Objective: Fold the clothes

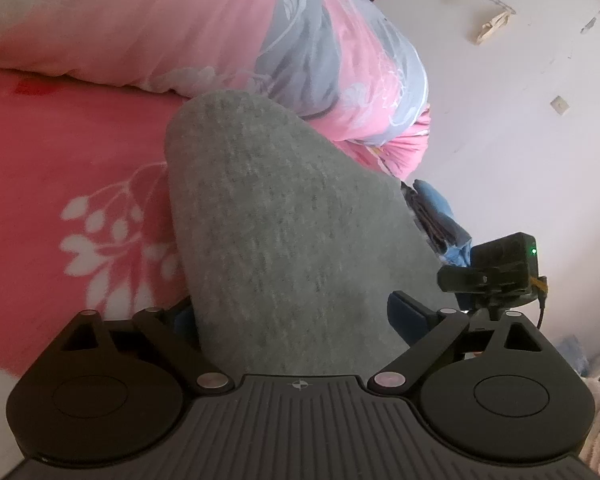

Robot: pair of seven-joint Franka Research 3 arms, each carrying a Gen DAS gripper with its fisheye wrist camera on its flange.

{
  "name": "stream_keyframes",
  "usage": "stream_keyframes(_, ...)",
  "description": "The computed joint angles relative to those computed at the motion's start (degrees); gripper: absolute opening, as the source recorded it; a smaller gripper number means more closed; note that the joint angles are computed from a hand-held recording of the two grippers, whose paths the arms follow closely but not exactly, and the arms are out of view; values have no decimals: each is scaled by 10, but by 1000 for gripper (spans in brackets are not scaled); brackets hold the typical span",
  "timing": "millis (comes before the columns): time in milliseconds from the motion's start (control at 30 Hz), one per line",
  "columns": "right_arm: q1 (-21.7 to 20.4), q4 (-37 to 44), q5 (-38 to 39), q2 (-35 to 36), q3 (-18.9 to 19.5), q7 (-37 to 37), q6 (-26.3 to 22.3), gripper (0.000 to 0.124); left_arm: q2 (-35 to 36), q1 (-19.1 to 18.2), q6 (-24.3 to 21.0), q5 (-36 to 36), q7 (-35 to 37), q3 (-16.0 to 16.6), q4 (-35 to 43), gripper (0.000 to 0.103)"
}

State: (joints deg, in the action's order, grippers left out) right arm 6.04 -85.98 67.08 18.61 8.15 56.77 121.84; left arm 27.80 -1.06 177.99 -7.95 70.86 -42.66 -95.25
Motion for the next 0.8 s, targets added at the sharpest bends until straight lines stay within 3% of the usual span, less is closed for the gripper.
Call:
stream_keyframes(167,-1,-4,33,1,7,-21,0,98,41,76,6,-26,23,-100,8,94)
stream_keyframes(267,0,-1,53,6,10,-13,5,97,58,101,7,-27,21,-132,14,92)
stream_keyframes(367,1,2,69,11,13,-1,11,97,46,85,9,-17,0,-106,18,92)
stream_keyframes(667,21,52,82,54,34,66,34,97,-2,109,-8,-23,-30,-82,2,92)
stream_keyframes(800,26,95,109,96,59,95,39,97,-42,95,-18,-56,-48,-30,-14,92)
